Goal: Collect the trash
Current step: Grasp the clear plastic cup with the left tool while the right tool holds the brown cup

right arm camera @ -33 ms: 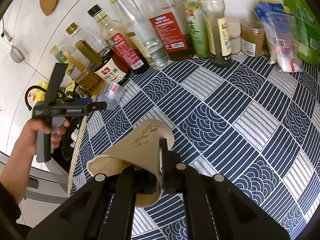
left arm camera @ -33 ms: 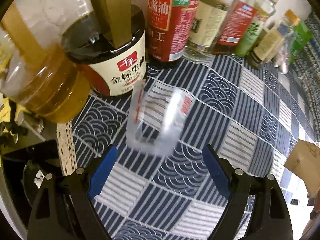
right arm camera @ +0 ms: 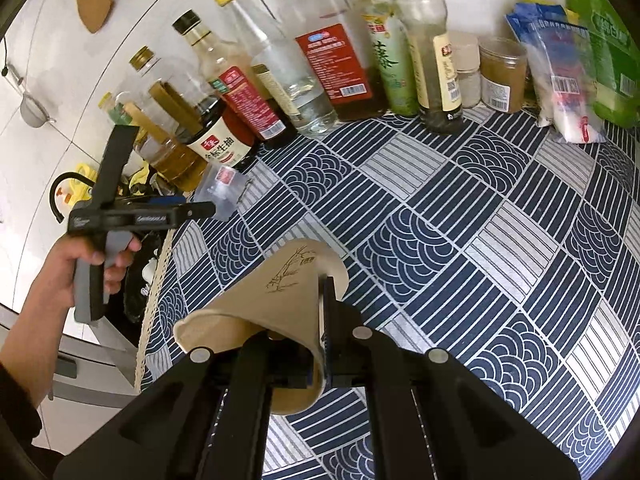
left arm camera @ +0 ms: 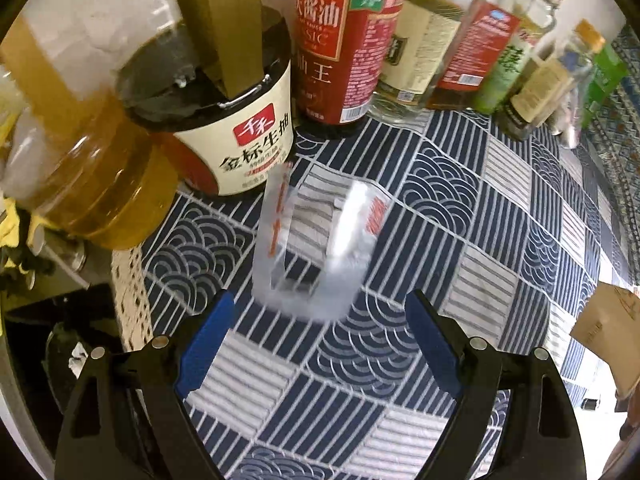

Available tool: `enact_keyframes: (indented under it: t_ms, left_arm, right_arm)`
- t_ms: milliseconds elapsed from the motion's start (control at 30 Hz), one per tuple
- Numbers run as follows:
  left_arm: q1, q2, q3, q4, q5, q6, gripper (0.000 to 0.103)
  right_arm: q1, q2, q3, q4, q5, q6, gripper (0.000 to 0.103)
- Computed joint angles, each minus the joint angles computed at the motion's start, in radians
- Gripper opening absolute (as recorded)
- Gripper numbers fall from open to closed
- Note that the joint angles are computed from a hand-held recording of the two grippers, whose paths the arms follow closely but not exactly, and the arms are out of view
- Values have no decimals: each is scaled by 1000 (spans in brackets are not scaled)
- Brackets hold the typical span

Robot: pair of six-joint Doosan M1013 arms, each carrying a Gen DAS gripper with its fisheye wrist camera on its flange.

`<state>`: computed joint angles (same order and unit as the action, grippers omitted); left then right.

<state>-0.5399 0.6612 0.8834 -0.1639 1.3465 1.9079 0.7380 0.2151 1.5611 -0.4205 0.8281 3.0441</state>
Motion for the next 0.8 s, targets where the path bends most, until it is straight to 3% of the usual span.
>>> enact_keyframes:
  t_ms: [367, 533, 800]
  left_arm:
    - [-12, 71, -81, 54, 58, 23, 84]
    - [-12, 82, -89, 44, 74, 43, 62]
    - [-8, 66, -58, 12, 44, 57, 59]
  right_arm:
    - [-28, 8, 11, 48, -39, -41, 4]
    - [-38, 20, 1, 83, -50, -83, 4]
    - [-40, 33, -19, 109, -49, -132, 4]
